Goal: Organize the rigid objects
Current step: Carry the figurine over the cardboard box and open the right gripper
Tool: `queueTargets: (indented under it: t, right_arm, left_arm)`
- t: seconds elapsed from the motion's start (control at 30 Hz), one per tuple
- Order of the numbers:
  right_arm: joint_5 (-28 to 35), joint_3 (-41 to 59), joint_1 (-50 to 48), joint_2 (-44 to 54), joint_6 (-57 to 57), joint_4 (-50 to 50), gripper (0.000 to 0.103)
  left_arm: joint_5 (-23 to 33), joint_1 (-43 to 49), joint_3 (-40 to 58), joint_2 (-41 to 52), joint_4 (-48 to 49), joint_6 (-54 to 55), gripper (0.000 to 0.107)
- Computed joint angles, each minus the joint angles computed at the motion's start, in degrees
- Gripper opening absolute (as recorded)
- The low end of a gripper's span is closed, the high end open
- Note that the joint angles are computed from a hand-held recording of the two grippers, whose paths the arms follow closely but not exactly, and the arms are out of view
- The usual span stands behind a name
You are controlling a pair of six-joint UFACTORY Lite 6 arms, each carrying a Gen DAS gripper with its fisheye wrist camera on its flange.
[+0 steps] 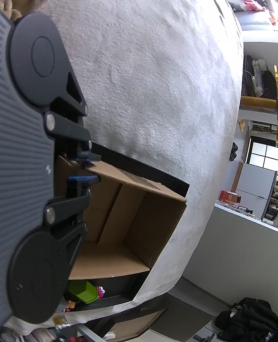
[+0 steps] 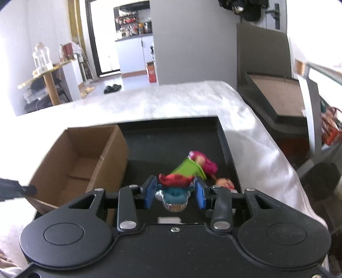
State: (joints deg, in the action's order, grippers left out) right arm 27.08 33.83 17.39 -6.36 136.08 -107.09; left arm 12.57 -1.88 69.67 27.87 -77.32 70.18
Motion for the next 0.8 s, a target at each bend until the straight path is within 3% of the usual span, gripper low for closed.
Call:
queueTargets:
  t: [0.23, 0.8]
  right_arm:
    - [-0.07, 7.08, 3.0, 1.94, -5.14, 3.71, 0.039]
    - [-5.01, 26.12, 7.51, 17.38, -13.2, 9.03, 0.039]
  left_arm:
    - [1.72, 0.21, -0.04, -0.35, 3.69, -4.52, 0.011]
    - [6.78, 1.95, 2.32, 1.22, 10.07, -13.93, 0.011]
